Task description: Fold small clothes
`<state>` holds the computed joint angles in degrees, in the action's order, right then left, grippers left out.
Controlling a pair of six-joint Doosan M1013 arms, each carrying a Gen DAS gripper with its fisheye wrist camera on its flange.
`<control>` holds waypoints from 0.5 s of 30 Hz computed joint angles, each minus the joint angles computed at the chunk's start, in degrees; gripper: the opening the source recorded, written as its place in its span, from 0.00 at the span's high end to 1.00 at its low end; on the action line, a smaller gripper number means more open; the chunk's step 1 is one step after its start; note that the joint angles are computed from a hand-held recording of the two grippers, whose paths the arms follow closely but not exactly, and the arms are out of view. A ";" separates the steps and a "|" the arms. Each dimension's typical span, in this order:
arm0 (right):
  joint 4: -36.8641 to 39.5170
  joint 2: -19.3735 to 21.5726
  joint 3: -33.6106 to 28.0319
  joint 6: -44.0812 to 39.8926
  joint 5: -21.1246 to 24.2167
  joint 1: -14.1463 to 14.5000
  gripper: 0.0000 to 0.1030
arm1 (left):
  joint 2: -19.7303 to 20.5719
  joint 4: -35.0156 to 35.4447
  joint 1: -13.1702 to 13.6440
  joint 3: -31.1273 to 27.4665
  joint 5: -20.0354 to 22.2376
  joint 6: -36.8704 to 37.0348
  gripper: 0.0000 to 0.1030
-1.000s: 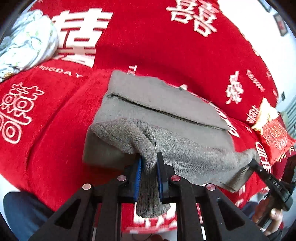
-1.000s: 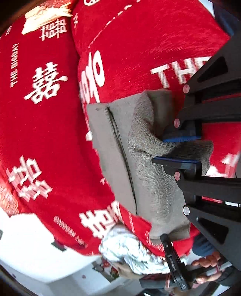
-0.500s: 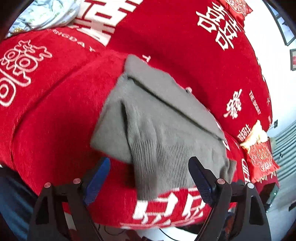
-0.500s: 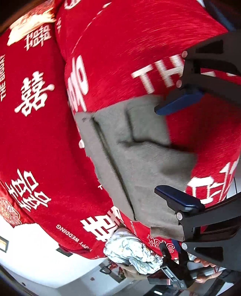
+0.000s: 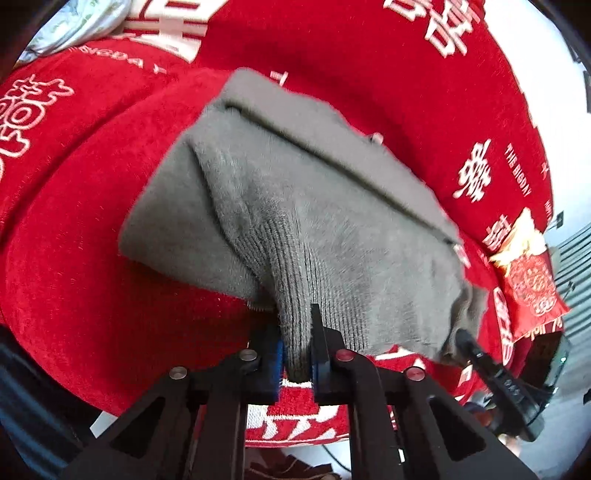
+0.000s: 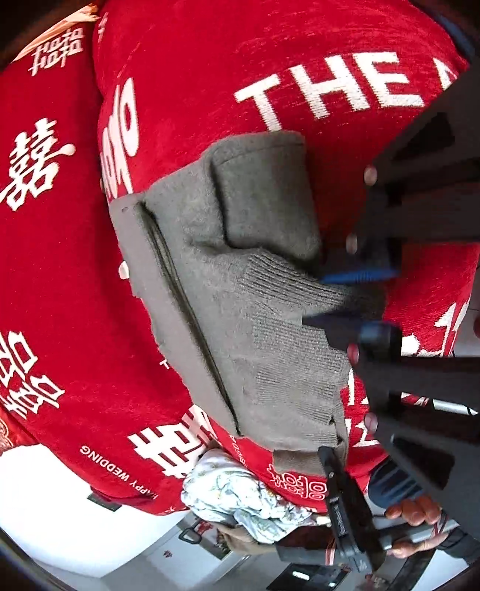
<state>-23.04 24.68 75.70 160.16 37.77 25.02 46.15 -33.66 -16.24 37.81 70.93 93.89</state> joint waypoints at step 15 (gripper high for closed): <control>-13.73 -2.52 -1.46 8.37 -1.46 1.04 0.88 | -1.64 -4.44 1.12 -1.48 -7.48 3.11 0.89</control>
<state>-36.77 22.16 74.24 168.53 36.31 26.06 44.51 -38.10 -15.12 36.33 63.45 97.00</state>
